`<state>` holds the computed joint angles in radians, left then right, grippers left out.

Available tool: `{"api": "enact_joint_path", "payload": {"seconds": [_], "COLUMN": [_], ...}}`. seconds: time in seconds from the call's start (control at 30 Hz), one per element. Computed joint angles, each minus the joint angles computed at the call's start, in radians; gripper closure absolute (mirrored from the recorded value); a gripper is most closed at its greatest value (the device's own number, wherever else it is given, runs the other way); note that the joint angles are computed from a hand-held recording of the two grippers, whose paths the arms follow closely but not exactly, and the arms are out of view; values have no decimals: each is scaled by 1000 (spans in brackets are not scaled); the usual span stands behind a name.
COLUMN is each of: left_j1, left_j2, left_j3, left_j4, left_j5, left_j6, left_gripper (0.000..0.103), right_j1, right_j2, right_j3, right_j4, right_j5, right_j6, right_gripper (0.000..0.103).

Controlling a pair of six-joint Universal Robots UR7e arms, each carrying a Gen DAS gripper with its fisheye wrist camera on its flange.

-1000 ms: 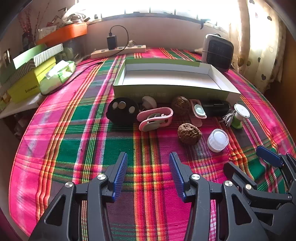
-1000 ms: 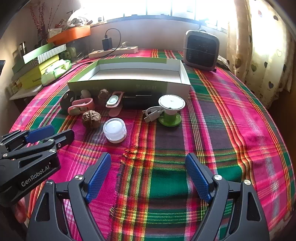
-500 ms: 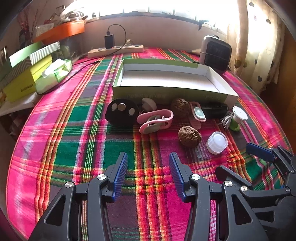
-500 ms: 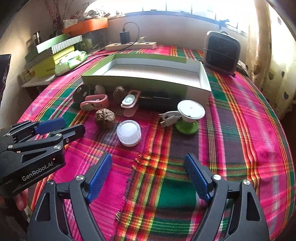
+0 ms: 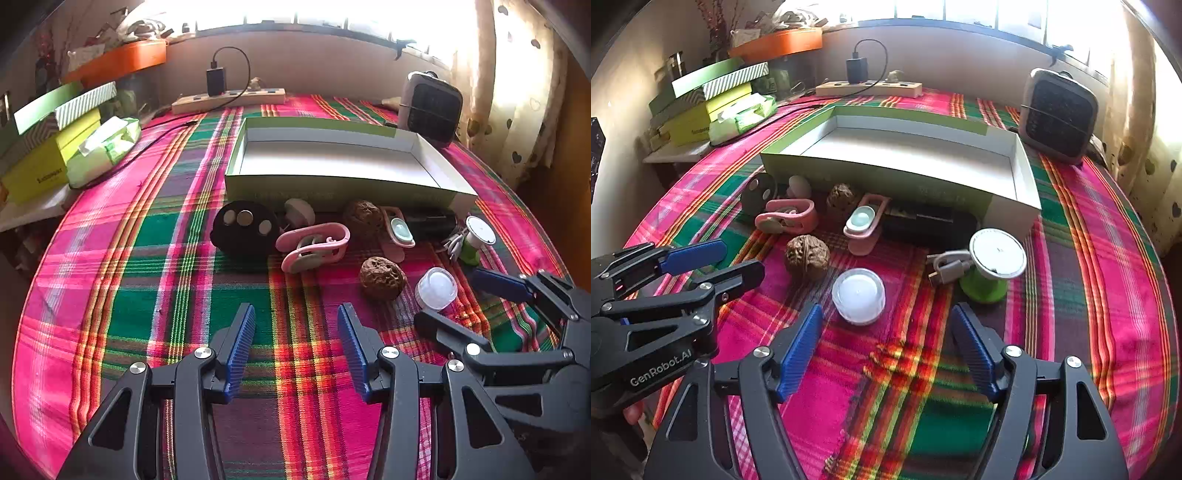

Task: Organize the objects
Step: 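Grasp the white round jar with the right gripper while the left gripper grasps the walnut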

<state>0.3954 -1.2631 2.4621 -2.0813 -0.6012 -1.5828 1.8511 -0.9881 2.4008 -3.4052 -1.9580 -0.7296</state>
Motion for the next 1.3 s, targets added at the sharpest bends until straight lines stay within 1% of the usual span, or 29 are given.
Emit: {"api": "enact_joint_path", "payload": {"seconds": [0.13,0.27,0.33,0.47,0.5,0.77,0.97,1.07,1.17,1.3], "left_j1": [4,9,11,12,11,6,17,27,45,70], "left_j2": [-7,-8,-7,-4,-5,3,28,47,67,90], "left_j3": [6,6,7,15,19,48,53,45,35,13], "left_j4": [-15,-26,-34,-93,-103,-267,-394,-434,-476,-486], "left_j5": [0,3,4,5,7,14,5,1,-12,-26], "left_j6": [12,24,27,78,86,194,308,360,410,452], "left_gripper": [58,58,58,58,58,58,58,58,58,58], "right_j1": [-2,-7,-9,-15,-17,-37,-52,-60,-63,-65], "right_j2": [4,3,2,-3,-5,-25,-44,-54,-57,-63], "right_j3": [-8,-6,-4,-2,-2,10,18,24,26,27], "right_j4": [-2,-8,-14,-20,-18,-15,-8,-11,-15,-17], "right_j5": [10,21,22,28,29,60,72,86,82,81], "right_j6": [-16,-24,-24,-30,-32,-33,-29,-33,-27,-26], "right_gripper": [46,52,60,69,74,74,74,74,74,74]}}
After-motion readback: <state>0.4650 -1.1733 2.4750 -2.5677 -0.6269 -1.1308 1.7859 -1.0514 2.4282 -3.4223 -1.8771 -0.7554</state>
